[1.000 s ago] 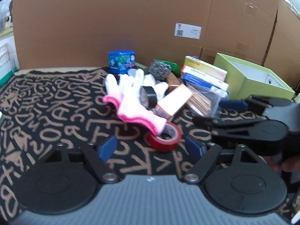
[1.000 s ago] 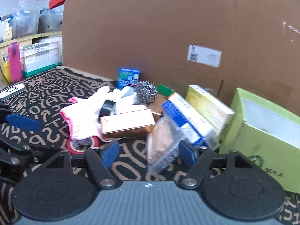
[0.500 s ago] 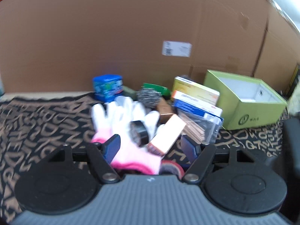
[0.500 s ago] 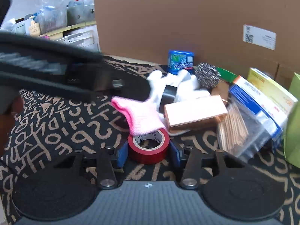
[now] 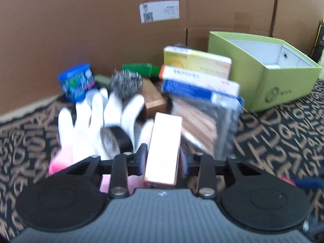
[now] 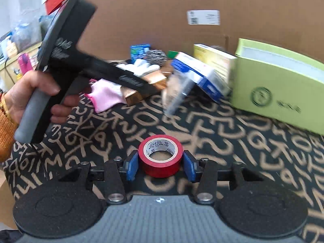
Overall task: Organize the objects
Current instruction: 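Grasp the copper box with the left tool while the right tool grasps the red tape roll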
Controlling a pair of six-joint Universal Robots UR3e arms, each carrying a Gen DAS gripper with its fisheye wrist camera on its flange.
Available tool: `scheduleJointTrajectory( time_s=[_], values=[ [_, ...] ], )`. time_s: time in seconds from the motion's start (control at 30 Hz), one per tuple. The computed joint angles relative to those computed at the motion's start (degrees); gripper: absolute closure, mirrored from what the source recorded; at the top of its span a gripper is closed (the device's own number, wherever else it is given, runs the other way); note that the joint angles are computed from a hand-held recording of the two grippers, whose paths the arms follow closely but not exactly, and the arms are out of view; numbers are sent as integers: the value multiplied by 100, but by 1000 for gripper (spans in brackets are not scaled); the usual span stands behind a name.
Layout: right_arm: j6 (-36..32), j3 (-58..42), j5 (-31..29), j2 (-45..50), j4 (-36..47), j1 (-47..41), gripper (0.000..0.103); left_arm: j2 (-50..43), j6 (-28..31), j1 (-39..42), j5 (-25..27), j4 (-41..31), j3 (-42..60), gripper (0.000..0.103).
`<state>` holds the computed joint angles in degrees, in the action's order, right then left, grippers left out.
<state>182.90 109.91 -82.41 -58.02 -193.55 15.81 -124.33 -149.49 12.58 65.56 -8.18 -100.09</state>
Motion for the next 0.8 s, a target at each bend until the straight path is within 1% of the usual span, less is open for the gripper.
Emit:
scheduleJointTrajectory(
  time_s=[0.1, 0.17, 0.23, 0.3, 0.37, 0.43, 0.53, 0.63, 0.67, 0.7, 0.73, 0.8],
  values=[
    [-39, 248, -193, -78, -197, 24, 52, 744, 220, 366, -391, -165, -1067, 72],
    [-92, 137, -272, 24, -216, 29, 47, 1127, 314, 578, -674, -140, -1657, 67],
    [-99, 76, -207, 96, -256, 3, 46, 1247, 191, 609, -704, 117, -1913, 61],
    [-85, 31, -225, 152, -276, 19, 46, 1191, 138, 508, -550, 388, -1932, 60],
    [-122, 9, -279, 179, -302, 33, 46, 1111, 70, 387, -376, 289, -1754, 60],
    [-98, 10, -340, 188, -328, 65, 46, 1107, 66, 362, -346, 213, -1712, 61],
    [-36, -34, -494, 238, -361, 122, 46, 1114, 83, 317, -273, 377, -1808, 60],
    [-83, -40, -431, 253, -369, 82, 47, 1079, 99, 238, -166, 545, -1860, 60],
    [-90, -54, -434, 257, -361, 84, 51, 1070, 105, 218, -140, 538, -1851, 63],
    [-92, -65, -430, 258, -355, 84, 52, 1061, 97, 198, -112, 574, -1861, 66],
    [-86, -76, -448, 254, -334, 95, 52, 1059, 93, 181, -79, 643, -1884, 72],
    [-60, -62, -423, 242, -339, 90, 52, 1141, 88, 215, -159, 478, -1882, 72]
  ],
)
